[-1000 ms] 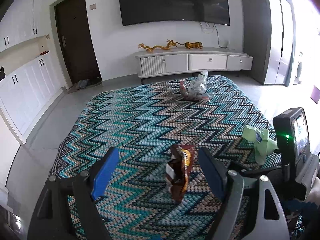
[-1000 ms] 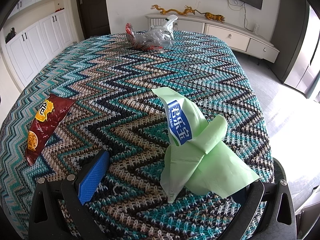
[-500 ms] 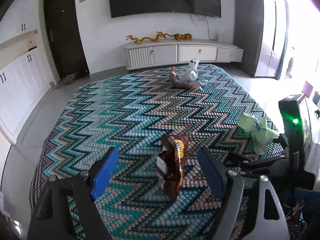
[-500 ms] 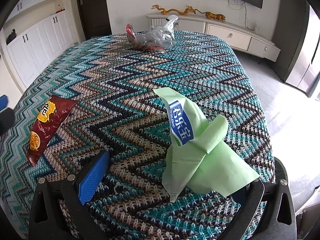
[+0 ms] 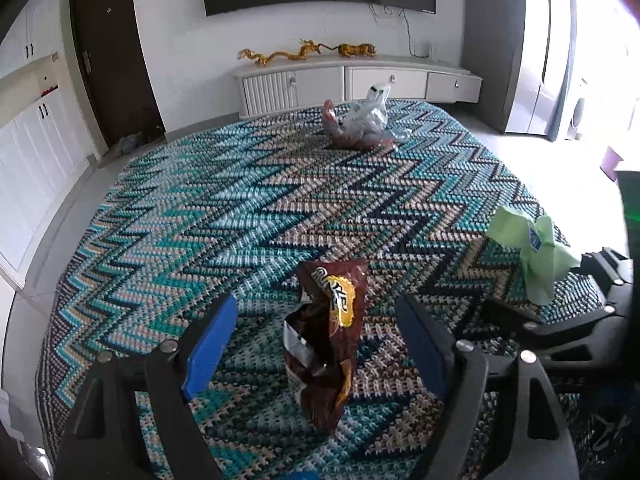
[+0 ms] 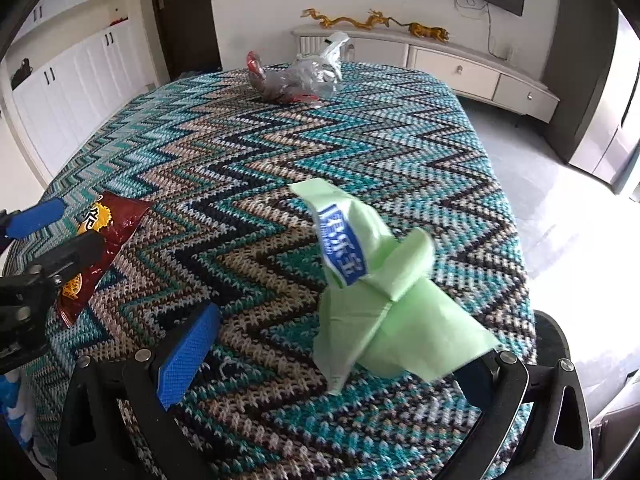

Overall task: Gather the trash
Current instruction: 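Lower the left gripper onto the brown chip bag and close it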

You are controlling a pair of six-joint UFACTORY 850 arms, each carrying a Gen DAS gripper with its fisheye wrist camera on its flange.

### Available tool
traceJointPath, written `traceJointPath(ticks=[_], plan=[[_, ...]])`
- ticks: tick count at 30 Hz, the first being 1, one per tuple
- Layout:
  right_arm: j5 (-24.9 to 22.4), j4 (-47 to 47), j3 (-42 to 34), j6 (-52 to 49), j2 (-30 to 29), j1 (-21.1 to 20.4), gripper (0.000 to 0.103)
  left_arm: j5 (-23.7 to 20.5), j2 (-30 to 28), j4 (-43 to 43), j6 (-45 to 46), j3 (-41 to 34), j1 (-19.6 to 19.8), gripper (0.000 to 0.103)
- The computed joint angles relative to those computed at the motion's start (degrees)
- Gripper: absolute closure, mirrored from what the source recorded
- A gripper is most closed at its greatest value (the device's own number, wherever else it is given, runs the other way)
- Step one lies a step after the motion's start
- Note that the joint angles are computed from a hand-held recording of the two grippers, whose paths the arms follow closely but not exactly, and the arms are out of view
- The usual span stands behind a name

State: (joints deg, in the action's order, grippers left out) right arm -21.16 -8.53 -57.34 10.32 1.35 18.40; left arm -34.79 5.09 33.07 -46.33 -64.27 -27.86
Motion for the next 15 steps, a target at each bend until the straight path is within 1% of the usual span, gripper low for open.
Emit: traceJointPath(ticks=[2,6,9,11,12,13,14,15], plan=[[-0.28,-0.57,0.33,0.41,0.67,-0.31,0.000,0.04,-0.52,-0.72,0.45,-0.24,0.33,0.022],[-0.64,-2.82,1.11,2.54,1.89,-0.29,0.000,0.37,-1.42,-4.83,3.56,-0.67,1.37,0.022],[-1.16,-6.61,1.61,6.36,2.71,-0.21,0.000,0.71,-1.76,-7.37,4.97,-0.49,2.23,0.023],[-1.15,-5.58,2.16,5.55,3.65,-0.57,0.000,0.76,-2.00,-8.58,5.53,-0.38,2.70,0.035],[-1.14,-5.65,2.55,5.68,4.31,-0.66,0.000,0.82,-2.11,-9.95,6.73,-0.40,3.01,0.046],[-1.23,-7.16,2.79,7.27,4.74,-0.41,0.000,0.87,-2.13,-11.28,7.81,-0.36,3.26,0.054],[-1.32,-9.21,3.06,9.14,5.25,-0.32,0.000,0.75,-2.18,-11.73,8.15,-0.37,3.33,0.057],[-1.49,-10.94,3.24,10.72,5.68,-0.19,0.000,0.72,-2.09,-11.37,8.01,-0.29,3.22,0.064]])
